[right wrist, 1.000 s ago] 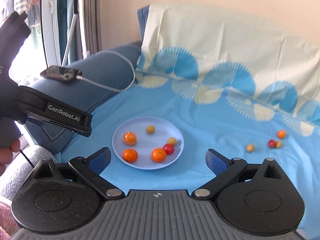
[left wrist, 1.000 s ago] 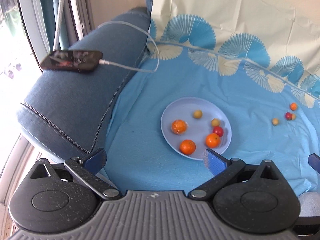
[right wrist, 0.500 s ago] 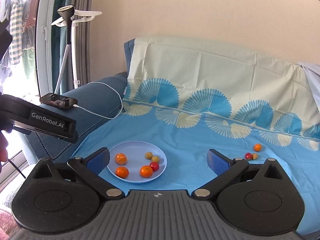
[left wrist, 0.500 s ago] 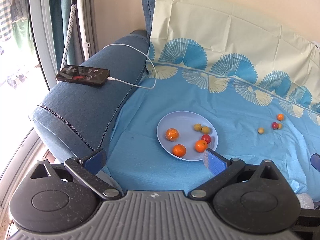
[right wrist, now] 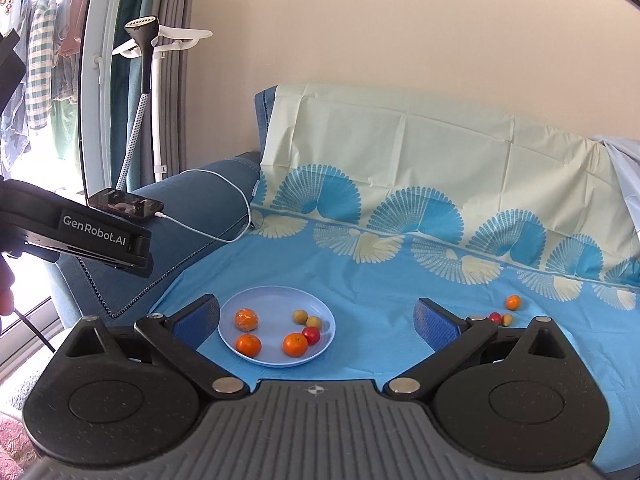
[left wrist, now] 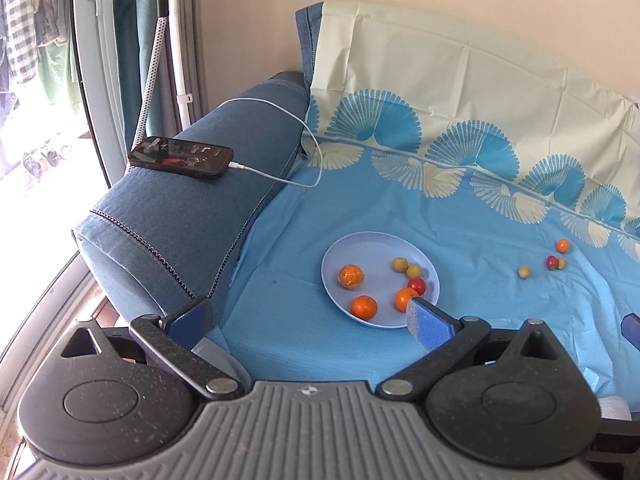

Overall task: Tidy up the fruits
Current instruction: 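Lift both open tools and move them toward the remaining yellow fruits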

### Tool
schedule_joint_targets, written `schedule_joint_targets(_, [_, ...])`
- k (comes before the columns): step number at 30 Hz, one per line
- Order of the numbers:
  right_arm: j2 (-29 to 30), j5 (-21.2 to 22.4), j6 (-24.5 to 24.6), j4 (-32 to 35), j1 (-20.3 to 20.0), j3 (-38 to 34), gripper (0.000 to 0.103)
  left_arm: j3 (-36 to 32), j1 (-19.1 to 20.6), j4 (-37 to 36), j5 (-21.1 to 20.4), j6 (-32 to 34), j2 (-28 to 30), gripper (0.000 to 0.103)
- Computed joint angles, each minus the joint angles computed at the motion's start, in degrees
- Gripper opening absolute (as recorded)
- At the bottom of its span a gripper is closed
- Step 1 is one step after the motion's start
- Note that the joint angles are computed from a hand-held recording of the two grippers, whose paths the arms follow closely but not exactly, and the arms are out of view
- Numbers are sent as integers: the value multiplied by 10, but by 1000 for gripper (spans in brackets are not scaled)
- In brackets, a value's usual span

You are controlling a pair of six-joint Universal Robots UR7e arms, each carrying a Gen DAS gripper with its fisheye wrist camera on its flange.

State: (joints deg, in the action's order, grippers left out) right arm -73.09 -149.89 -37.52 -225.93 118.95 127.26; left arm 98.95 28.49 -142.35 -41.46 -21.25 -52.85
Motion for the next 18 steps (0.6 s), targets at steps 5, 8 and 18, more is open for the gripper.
schedule_joint_targets(5, [-6, 5, 18, 18, -5, 4, 102, -1, 3, 2, -3, -3, 1, 103])
schedule_joint_targets(8, [-11, 15, 26, 30, -10, 10, 102, -4, 5, 5, -2, -1, 5, 103])
schedule_joint_targets(18, [-30, 39, 81, 85, -41, 23, 102, -29, 18, 37, -5, -3, 27, 103])
